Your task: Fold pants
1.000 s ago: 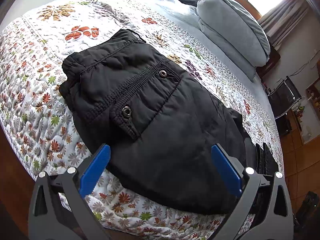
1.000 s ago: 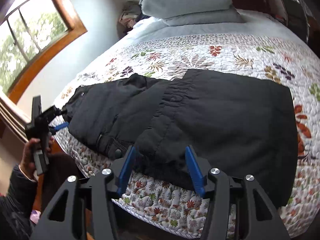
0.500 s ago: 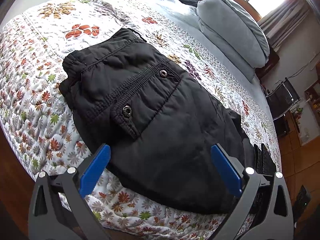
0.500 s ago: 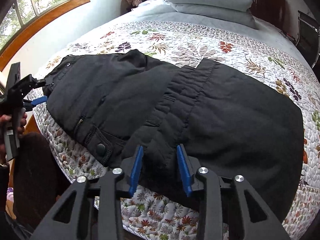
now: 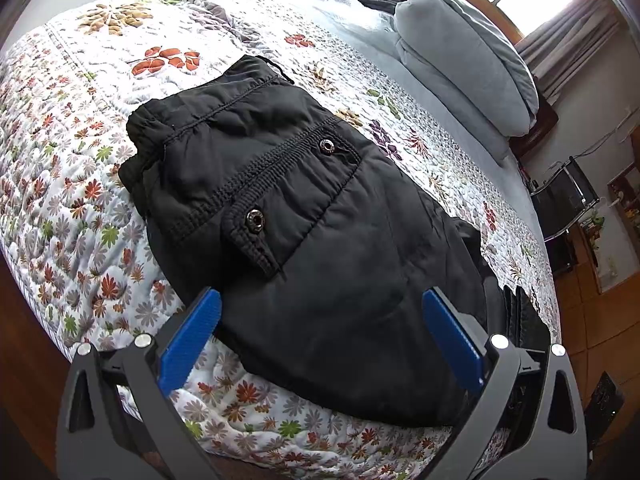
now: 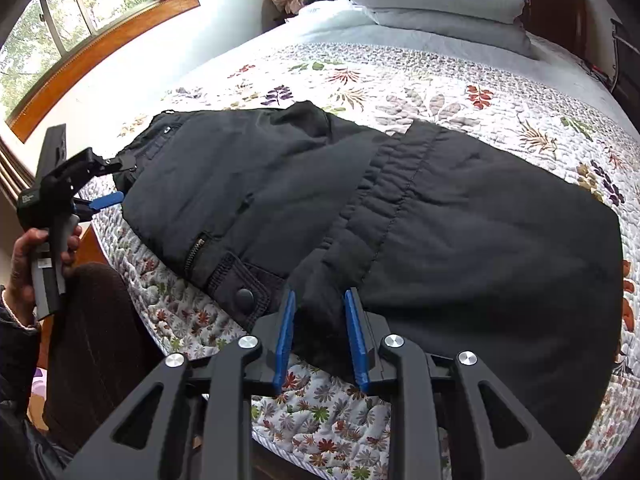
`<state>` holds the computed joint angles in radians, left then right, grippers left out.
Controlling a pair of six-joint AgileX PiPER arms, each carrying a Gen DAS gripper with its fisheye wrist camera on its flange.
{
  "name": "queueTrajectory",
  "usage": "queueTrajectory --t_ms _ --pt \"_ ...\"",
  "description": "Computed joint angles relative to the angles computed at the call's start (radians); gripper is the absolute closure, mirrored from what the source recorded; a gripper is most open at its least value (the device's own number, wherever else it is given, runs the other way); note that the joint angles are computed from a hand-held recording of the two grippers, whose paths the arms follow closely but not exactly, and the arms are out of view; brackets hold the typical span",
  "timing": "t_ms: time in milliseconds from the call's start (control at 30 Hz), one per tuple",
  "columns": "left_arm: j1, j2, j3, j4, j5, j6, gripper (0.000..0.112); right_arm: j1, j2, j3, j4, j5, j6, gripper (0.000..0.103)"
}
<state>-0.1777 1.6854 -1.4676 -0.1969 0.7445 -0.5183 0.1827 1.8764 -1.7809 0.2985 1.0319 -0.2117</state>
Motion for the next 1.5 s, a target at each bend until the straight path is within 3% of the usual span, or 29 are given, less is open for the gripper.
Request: queueTrajectory --t_ms 100,200,400,633,767,1067,1200,1400,1500 --pt "0.018 -0.007 0.002 -0.045 0.011 0.028 0.012 -0.020 0.000 0.011 0.042 0.003 -0.004 0.072" --pt "0.045 -0.035 0.031 -0.080 0.014 0.027 0.012 -0.054 -0.028 0.040 0.126 0.013 -0.042 0.056" --pt "0.137 -0.154 0.197 -0.132 -0.072 -0.019 0.012 -0.169 -0.162 0.165 0.331 -0.017 -0.144 0.056" --pt "0.261 -0.133 0.281 -0.508 -0.119 0.210 0.012 -0.343 -0.264 0.247 0.408 -0.046 -0.154 0.052" --pt "0.264 -0.097 0.264 -0.549 -0.131 0.222 0.012 -0.436 -0.291 0.285 0.439 -0.046 -0.160 0.051" --pt "0.340 -0.020 0.311 -1.110 -0.128 0.645 0.012 -0.476 -0.280 0.309 0.418 -0.043 -0.140 0.051" --pt "0.356 0.059 0.312 -1.359 -0.064 0.877 0.012 -0.464 -0.261 0.300 0.395 -0.031 -0.114 0.050" --pt "0.330 0.128 0.272 -1.511 -0.063 1.000 0.012 -0.430 -0.248 0.289 0.344 -0.030 -0.067 0.049" --pt "0.309 0.150 0.231 -1.493 -0.088 0.978 0.012 -0.415 -0.232 0.276 0.316 -0.022 -0.046 0.045"
